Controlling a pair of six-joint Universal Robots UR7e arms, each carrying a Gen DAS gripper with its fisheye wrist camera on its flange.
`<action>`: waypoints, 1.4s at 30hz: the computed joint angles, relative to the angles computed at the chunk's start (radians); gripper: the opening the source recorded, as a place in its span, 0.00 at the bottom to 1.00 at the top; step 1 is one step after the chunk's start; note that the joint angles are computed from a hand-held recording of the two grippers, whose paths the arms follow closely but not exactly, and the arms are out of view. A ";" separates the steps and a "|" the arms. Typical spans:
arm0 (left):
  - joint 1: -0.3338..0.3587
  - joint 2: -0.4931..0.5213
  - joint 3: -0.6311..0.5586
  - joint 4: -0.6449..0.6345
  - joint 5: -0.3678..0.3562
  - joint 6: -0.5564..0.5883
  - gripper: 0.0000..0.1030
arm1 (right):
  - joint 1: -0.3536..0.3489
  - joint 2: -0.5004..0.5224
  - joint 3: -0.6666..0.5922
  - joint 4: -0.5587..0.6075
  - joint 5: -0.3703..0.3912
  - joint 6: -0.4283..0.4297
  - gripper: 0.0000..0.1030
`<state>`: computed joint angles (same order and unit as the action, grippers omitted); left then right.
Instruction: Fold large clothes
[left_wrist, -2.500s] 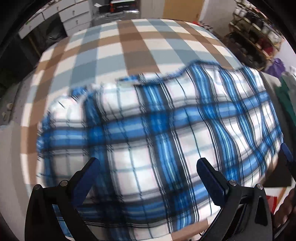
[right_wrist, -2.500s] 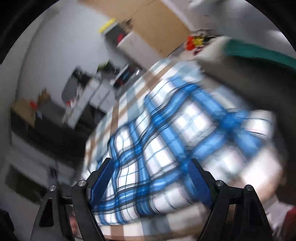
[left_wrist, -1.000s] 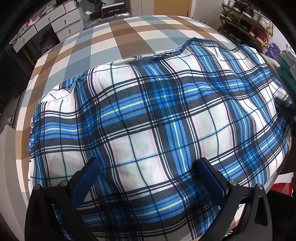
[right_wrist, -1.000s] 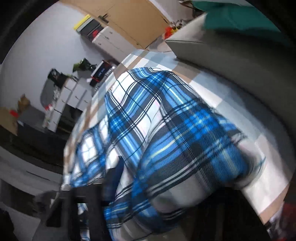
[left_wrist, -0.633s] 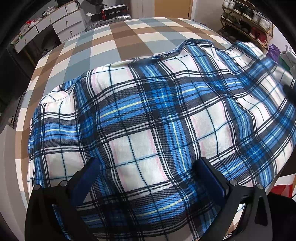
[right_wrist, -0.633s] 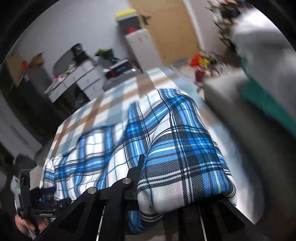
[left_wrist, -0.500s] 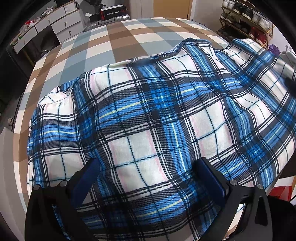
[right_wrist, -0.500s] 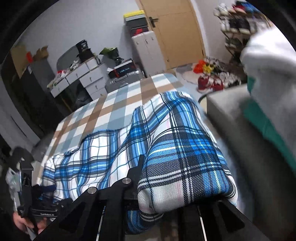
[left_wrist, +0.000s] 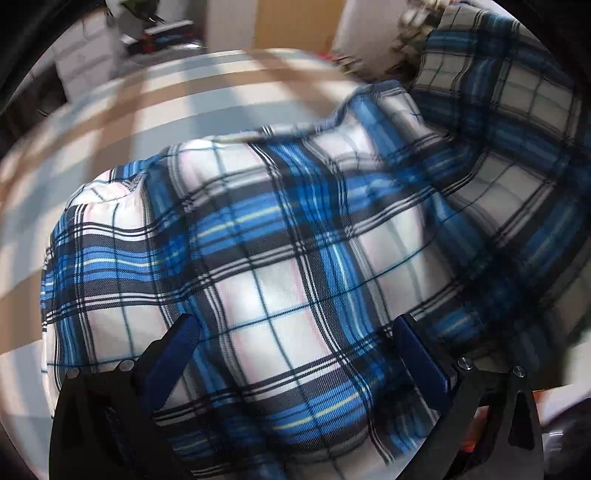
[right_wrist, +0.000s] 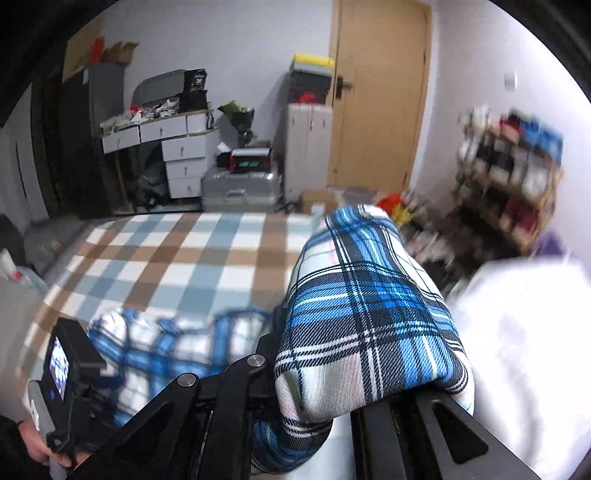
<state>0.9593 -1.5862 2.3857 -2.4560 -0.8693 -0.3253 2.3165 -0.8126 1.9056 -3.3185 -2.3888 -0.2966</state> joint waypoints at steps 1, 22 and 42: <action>-0.006 -0.032 0.000 -0.032 -0.021 -0.011 0.99 | 0.020 0.018 -0.025 -0.019 -0.027 -0.047 0.08; 0.126 -0.565 -0.041 0.236 -0.033 -0.018 0.98 | 0.199 0.431 -0.076 0.208 0.047 0.010 0.66; 0.130 -0.225 -0.123 0.356 -0.171 0.132 0.48 | -0.192 0.162 0.377 -0.501 0.933 0.548 0.77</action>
<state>1.0897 -1.8117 2.2622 -2.0998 -1.0400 -0.1929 2.1247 -0.6509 2.2826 -3.8196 -1.4554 0.2515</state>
